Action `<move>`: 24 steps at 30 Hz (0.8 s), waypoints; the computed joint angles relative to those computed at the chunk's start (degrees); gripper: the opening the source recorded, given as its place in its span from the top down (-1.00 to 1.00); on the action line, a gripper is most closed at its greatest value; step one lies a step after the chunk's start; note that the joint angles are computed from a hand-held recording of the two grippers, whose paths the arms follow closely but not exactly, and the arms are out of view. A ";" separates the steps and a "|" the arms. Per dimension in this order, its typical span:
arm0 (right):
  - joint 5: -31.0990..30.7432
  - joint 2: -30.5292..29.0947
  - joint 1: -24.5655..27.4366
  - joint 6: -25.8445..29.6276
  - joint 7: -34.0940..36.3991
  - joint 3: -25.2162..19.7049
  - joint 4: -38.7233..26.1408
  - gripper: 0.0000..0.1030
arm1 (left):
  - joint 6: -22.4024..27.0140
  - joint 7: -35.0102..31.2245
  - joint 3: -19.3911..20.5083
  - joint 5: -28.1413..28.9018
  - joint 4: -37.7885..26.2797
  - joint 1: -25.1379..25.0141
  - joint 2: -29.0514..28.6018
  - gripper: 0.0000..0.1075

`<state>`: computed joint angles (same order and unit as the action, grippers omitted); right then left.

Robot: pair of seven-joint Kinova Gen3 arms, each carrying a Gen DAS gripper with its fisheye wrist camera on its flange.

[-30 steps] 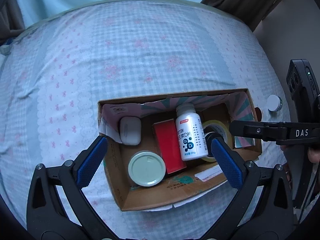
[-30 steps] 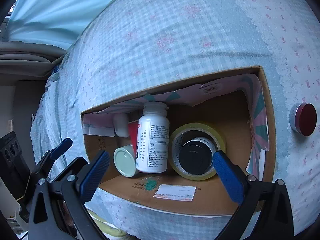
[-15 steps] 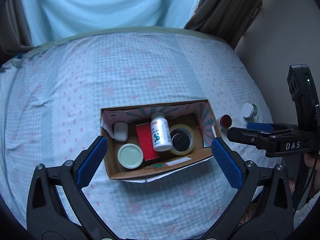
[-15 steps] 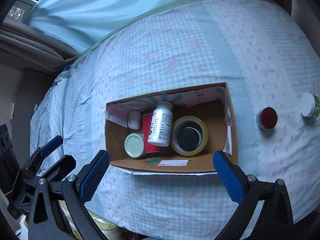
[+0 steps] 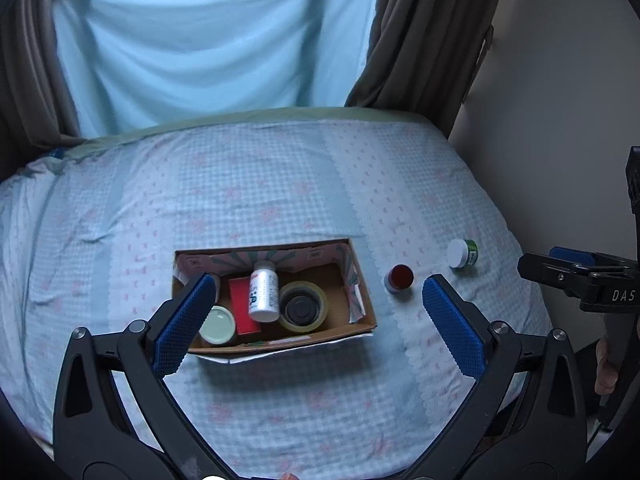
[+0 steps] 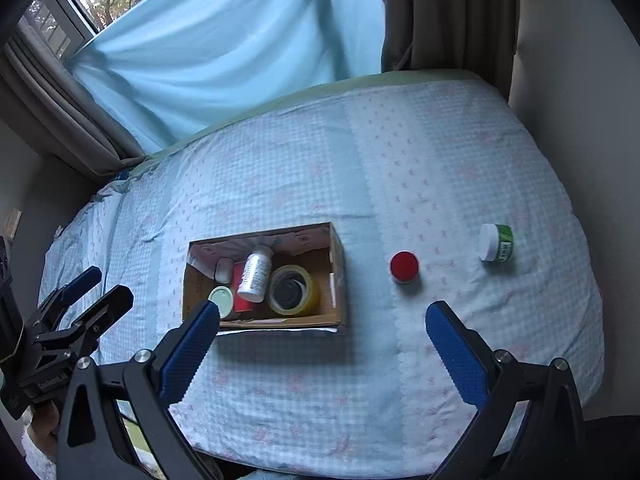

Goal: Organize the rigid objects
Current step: 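Withdraw both tools from the box toward the two remaining jars, then grasp the red-lidded jar with left tool while right tool grasps green-labelled jar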

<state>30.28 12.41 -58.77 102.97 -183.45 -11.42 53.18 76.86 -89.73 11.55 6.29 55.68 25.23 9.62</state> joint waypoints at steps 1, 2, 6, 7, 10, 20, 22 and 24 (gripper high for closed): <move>0.69 -1.35 -0.68 1.32 -0.41 -0.13 1.15 -1.00 | -1.40 2.33 -0.75 -1.02 0.91 2.36 -0.86 -0.91; 1.59 -2.39 -1.25 3.18 -0.49 -0.57 1.78 -1.00 | -2.48 4.66 -1.53 -2.51 1.54 5.02 -1.44 -0.91; 3.69 -7.46 -1.03 8.37 -0.11 -3.51 6.81 -1.00 | -4.32 13.98 -3.54 -10.19 1.70 15.63 -1.22 -0.91; 3.29 -9.25 -0.29 8.33 -0.33 -4.24 8.83 -1.00 | -4.10 16.31 -4.16 -11.97 1.12 18.29 -0.55 -0.91; 1.21 -15.31 2.58 7.10 0.08 -5.87 15.82 -1.00 | -5.14 23.30 -7.32 -15.06 1.22 26.25 0.89 -0.91; -6.43 -27.38 11.88 1.25 2.56 -4.83 32.03 -1.00 | -6.76 36.07 1.58 -23.13 1.27 29.73 9.90 -0.91; -7.94 -28.92 13.71 -1.69 4.01 -3.04 35.78 -1.00 | -8.13 36.21 0.60 -22.43 1.87 30.48 11.98 -0.91; -9.38 -30.54 15.51 -5.31 5.34 -1.04 39.60 -1.00 | -8.76 36.66 0.44 -22.47 1.64 30.73 14.46 -0.91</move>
